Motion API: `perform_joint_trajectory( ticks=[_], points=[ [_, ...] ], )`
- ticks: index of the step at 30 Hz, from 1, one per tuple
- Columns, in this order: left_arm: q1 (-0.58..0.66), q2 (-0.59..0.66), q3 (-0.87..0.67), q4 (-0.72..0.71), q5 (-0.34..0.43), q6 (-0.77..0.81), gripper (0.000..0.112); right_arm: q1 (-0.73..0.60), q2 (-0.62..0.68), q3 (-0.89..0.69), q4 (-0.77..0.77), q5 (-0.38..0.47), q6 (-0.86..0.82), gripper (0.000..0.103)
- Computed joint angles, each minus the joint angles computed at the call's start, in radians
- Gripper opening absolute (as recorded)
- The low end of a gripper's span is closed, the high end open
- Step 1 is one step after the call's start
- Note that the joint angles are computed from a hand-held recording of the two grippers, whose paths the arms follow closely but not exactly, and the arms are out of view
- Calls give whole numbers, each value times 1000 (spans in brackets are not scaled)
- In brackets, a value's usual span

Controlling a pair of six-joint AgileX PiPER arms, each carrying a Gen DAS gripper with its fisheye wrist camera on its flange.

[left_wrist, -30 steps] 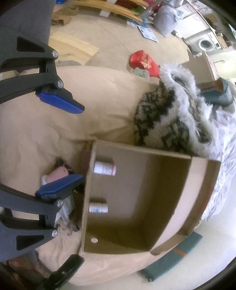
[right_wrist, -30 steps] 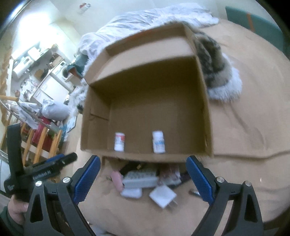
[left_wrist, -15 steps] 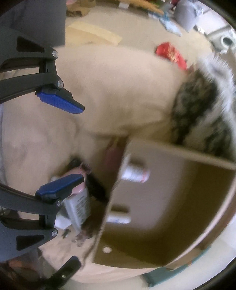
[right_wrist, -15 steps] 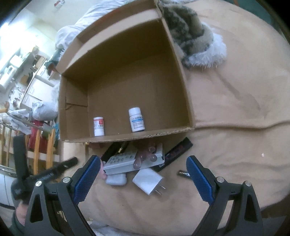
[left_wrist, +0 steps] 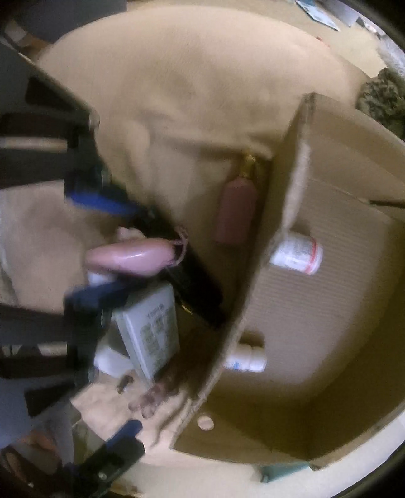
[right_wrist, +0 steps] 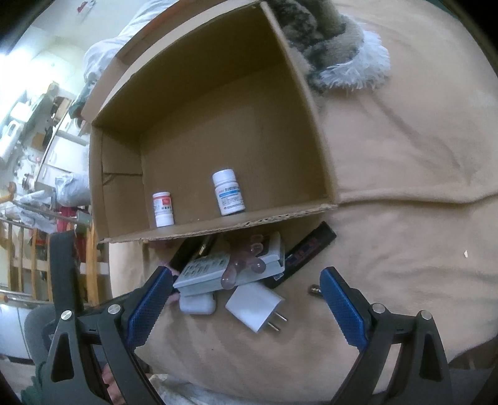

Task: Organize rigid objects
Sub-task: 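Grasp the pink heart keychain with left tool while right moves toward white charger, then close the right tool on the white plug charger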

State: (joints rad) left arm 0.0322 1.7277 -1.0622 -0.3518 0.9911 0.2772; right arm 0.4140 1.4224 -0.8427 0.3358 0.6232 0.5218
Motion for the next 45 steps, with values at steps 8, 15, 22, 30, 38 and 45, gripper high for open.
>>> perform_joint_trajectory(
  ticks=[8,15,22,30,38,45],
  points=[
    [94,-9,-38,-19,75,57,21,-19,69,2,175,61,-193,101],
    [113,1,-80,30,110,31,21,16,205,-60,160,114,-198,92],
    [73,66,-76,111,94,-18,21,143,328,-190,-69,167,-59,77],
    [96,31,-21,124,81,53,20,170,271,-159,-118,168,-42,62],
    [188,-7,-30,115,153,70,20,206,133,-93,-121,135,1,62],
    [196,-49,9,128,83,84,20,207,109,-83,-127,133,9,62]
  ],
)
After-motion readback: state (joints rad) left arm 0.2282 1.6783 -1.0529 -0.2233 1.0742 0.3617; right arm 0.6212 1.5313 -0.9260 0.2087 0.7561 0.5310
